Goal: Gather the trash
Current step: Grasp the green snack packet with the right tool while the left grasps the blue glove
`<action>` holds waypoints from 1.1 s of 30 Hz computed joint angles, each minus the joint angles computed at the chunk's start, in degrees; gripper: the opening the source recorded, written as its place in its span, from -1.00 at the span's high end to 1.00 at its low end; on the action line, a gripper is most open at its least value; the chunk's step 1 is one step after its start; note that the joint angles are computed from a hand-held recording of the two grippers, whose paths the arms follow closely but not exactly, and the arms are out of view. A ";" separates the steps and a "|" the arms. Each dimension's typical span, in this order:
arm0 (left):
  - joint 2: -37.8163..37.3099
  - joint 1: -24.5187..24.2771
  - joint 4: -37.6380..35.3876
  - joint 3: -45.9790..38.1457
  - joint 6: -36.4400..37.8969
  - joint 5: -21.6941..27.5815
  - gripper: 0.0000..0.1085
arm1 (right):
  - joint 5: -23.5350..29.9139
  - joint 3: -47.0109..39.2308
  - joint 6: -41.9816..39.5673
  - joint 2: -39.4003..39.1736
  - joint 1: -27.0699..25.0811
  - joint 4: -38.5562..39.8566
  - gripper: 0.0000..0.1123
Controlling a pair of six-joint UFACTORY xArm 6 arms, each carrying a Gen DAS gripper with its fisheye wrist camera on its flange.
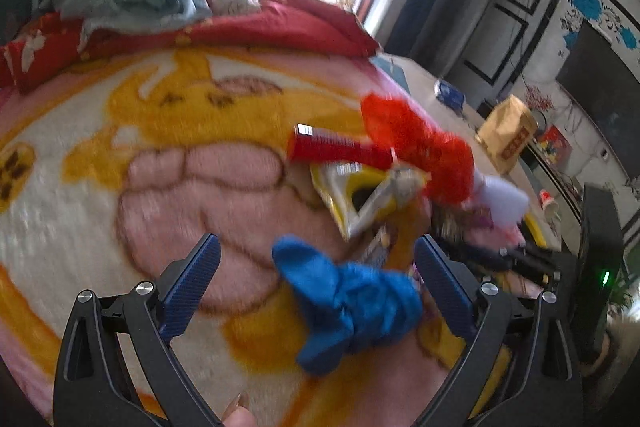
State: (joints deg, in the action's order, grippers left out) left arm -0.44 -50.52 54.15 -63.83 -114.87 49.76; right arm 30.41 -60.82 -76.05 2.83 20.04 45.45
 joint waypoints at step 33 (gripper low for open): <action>2.40 -1.99 2.25 -7.54 8.30 -2.13 0.63 | 18.53 -4.49 0.87 -3.89 -8.72 9.36 0.96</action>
